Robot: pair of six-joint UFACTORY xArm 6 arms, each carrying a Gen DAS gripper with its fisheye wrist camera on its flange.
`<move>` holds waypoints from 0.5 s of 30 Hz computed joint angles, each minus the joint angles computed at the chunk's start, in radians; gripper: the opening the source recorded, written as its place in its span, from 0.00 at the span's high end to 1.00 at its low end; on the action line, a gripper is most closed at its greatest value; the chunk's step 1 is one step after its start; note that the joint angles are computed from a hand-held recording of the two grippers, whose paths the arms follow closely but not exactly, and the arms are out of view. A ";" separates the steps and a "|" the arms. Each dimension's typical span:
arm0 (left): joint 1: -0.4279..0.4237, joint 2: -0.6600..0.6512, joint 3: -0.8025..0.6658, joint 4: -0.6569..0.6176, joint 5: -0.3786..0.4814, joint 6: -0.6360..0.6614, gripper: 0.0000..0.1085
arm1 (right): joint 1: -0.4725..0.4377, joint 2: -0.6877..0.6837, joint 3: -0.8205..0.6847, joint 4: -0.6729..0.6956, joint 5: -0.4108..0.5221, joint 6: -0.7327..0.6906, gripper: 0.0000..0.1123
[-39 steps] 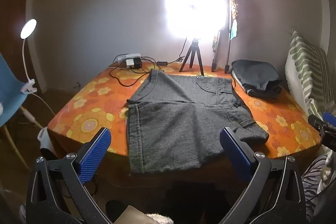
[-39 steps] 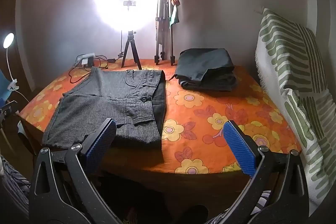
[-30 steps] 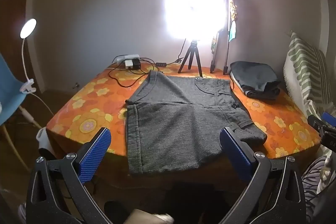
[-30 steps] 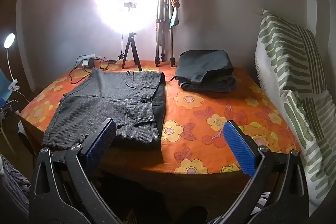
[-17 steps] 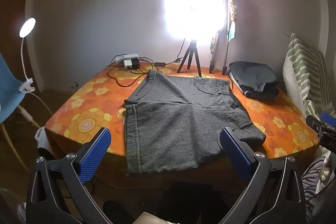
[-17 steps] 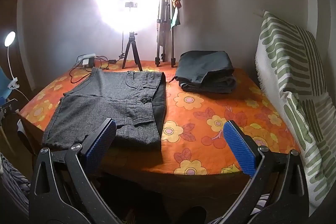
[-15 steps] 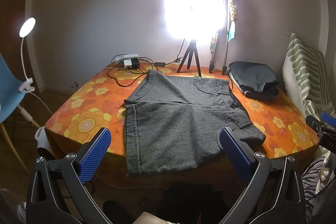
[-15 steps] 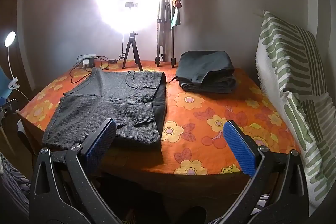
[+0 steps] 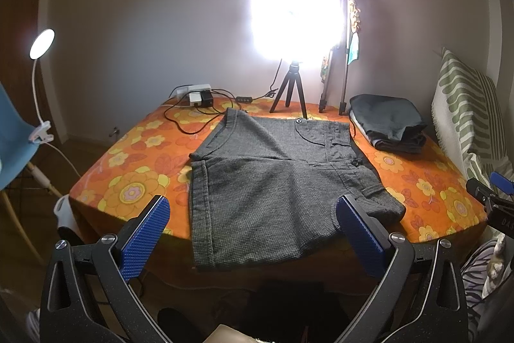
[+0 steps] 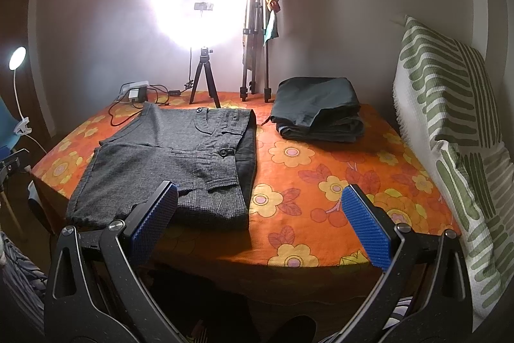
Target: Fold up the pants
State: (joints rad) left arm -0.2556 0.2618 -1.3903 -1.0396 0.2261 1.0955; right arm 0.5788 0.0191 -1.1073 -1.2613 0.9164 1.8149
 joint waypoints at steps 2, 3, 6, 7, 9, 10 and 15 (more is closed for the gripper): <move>0.000 -0.001 0.002 -0.005 -0.002 0.006 0.05 | -0.002 0.006 -0.006 0.002 -0.001 -0.004 0.08; 0.000 -0.001 0.002 -0.005 -0.002 0.006 0.05 | 0.001 0.010 -0.009 0.002 0.000 -0.005 0.08; 0.000 -0.001 0.003 -0.011 -0.004 0.012 0.05 | 0.004 0.014 -0.010 0.000 -0.003 -0.004 0.08; -0.001 -0.001 0.003 -0.010 -0.007 0.010 0.05 | 0.005 0.014 -0.011 0.001 -0.003 -0.005 0.08; -0.002 -0.005 0.009 -0.020 -0.009 0.018 0.05 | 0.004 0.012 -0.010 0.001 -0.003 -0.007 0.08; -0.002 -0.006 0.009 -0.021 -0.010 0.017 0.05 | 0.003 0.011 -0.009 0.002 -0.005 -0.008 0.08; -0.002 -0.006 0.010 -0.028 -0.010 0.025 0.05 | 0.003 0.012 -0.009 0.002 -0.004 -0.007 0.08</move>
State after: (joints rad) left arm -0.2576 0.2560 -1.3798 -1.0673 0.2162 1.1208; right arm 0.5816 0.0308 -1.1167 -1.2592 0.9123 1.8082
